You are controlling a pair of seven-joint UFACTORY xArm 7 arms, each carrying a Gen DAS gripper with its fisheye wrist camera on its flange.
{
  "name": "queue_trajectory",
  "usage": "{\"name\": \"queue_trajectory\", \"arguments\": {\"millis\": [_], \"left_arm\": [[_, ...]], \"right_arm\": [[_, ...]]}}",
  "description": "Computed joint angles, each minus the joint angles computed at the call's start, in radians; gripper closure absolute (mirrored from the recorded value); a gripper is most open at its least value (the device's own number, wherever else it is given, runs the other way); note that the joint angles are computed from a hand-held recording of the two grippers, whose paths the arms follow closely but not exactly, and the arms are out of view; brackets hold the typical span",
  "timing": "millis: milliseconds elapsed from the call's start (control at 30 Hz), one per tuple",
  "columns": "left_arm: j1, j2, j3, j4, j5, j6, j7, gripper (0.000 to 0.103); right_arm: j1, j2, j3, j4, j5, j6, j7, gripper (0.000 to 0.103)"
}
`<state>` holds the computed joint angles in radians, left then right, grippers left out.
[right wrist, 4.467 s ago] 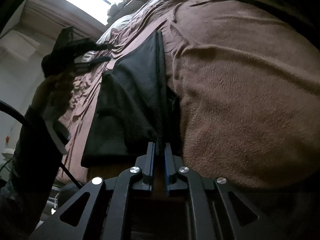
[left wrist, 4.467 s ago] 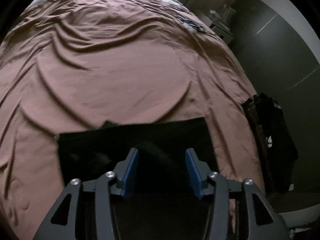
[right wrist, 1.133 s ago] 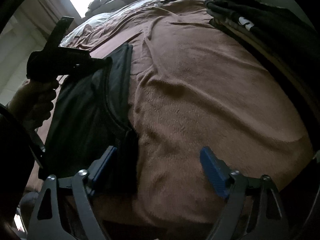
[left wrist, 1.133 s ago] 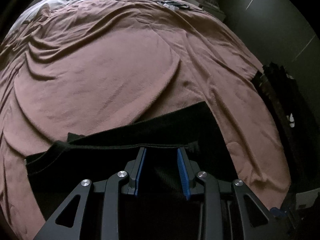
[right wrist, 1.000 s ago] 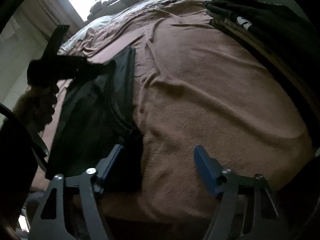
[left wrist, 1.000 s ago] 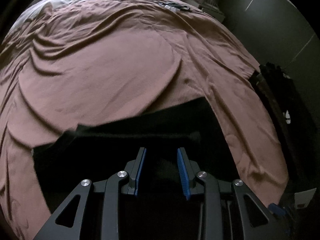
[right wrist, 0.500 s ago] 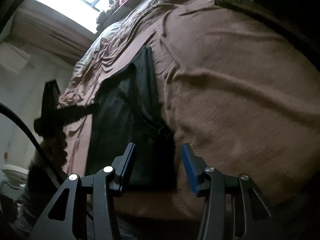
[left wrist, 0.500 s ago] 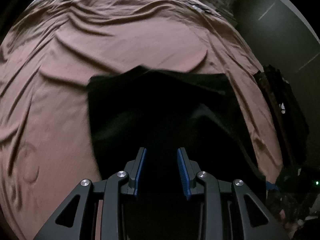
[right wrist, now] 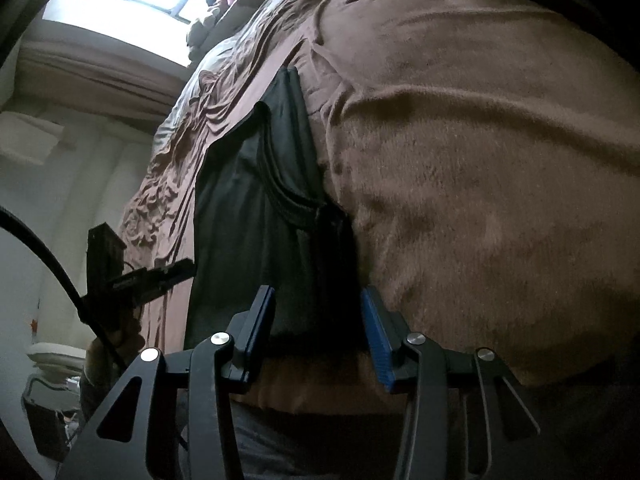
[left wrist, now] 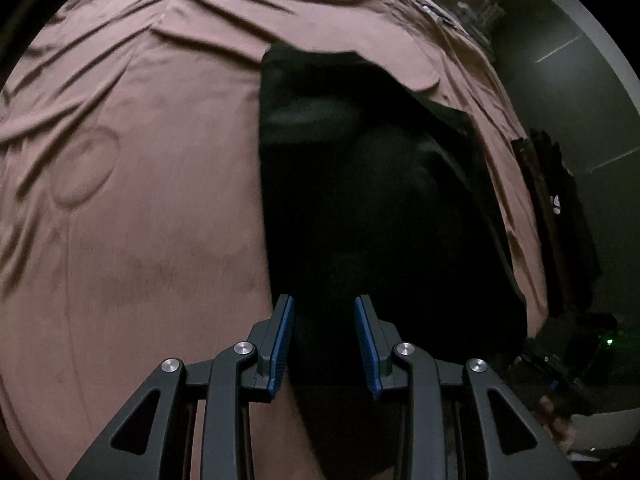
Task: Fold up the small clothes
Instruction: 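Lower both tools to the shirt edge and close both grippers on it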
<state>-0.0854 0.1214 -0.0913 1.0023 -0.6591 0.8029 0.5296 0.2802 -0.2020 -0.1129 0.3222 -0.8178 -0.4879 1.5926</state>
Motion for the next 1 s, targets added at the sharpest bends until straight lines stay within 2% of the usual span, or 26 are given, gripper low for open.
{"name": "queue_trajectory", "arguments": {"millis": [267, 433, 567, 700, 733, 767, 867, 1000], "left_arm": [[0.016, -0.083, 0.032, -0.095, -0.006, 0.064, -0.023, 0.069], [0.036, -0.133, 0.062, -0.174, -0.110, 0.130, 0.009, 0.070], [0.046, -0.165, 0.083, -0.225, -0.188, 0.179, 0.032, 0.070], [0.037, -0.196, 0.086, -0.262, -0.217, 0.161, 0.043, 0.070], [0.037, -0.198, 0.090, -0.265, -0.223, 0.164, 0.050, 0.078], [0.038, -0.194, 0.095, -0.264, -0.225, 0.178, 0.059, 0.095], [0.049, -0.197, 0.107, -0.264, -0.248, 0.196, 0.089, 0.098], [0.062, -0.220, 0.122, -0.278, -0.273, 0.202, 0.127, 0.098]], "right_arm": [[0.007, -0.022, 0.012, -0.046, 0.071, -0.025, -0.034, 0.061], [0.002, -0.012, 0.043, -0.063, 0.140, -0.054, -0.089, 0.061], [0.012, -0.016, 0.028, -0.061, 0.123, -0.042, -0.083, 0.069], [0.011, -0.013, 0.034, -0.059, 0.137, -0.042, -0.087, 0.072], [0.011, -0.016, 0.039, -0.061, 0.145, -0.039, -0.093, 0.074], [0.012, -0.017, 0.044, -0.063, 0.156, -0.038, -0.102, 0.077], [0.026, -0.007, 0.036, -0.055, 0.145, -0.037, -0.098, 0.089], [0.048, -0.011, 0.041, -0.030, 0.141, 0.014, -0.080, 0.090]]}}
